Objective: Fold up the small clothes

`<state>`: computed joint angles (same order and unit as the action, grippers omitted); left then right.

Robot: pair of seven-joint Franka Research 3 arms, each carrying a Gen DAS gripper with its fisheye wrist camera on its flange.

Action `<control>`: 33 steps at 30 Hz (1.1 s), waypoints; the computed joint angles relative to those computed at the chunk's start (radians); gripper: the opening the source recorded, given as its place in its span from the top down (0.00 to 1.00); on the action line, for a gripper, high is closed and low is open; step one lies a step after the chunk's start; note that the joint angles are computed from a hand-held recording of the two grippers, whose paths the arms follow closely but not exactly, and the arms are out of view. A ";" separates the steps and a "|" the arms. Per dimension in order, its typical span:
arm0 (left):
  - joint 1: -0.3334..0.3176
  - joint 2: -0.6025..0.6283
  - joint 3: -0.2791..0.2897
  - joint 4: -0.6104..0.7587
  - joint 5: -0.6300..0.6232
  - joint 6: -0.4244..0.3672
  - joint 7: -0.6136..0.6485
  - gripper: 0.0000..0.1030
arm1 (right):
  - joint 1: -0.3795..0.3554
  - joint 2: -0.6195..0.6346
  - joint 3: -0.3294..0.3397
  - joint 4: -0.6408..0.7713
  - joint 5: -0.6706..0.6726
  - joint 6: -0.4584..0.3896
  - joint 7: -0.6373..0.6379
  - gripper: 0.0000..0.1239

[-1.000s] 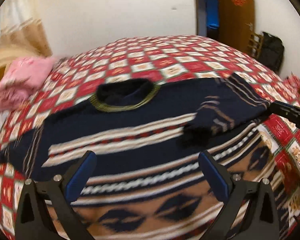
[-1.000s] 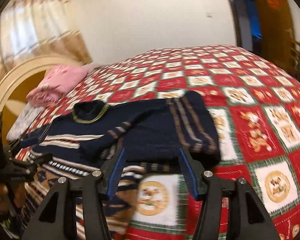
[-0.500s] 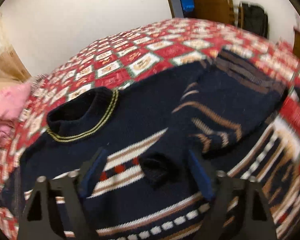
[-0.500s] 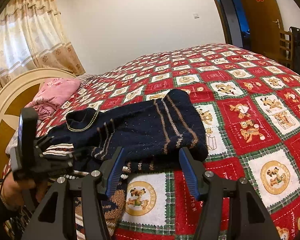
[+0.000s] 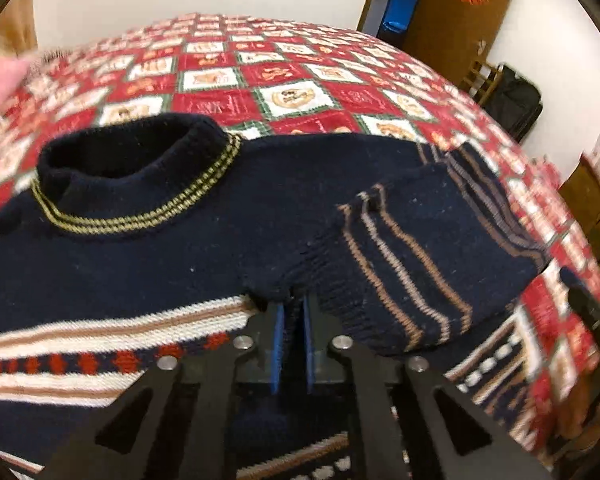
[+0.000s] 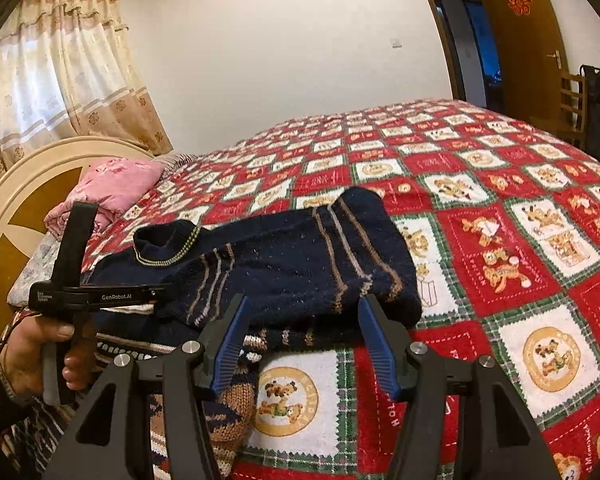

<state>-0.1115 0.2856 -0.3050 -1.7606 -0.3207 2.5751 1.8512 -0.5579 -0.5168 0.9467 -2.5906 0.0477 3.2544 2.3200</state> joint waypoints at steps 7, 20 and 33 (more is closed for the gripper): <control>0.011 -0.049 0.012 0.009 -0.024 -0.034 0.040 0.94 | -0.011 -0.035 0.008 -0.022 0.037 0.055 -0.003 0.53; 0.036 -0.067 0.100 0.066 0.126 -0.101 -0.029 0.94 | 0.007 0.011 0.021 -0.007 0.093 0.066 -0.099 0.47; 0.088 -0.028 0.119 0.073 0.230 -0.117 -0.089 0.94 | -0.043 0.020 0.099 0.052 0.072 -0.004 -0.159 0.47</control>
<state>-0.0238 0.2575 -0.1862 -1.6878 -0.0904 2.4582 1.7623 -0.6010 -0.4973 1.0459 -2.5381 0.1196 3.2507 2.1609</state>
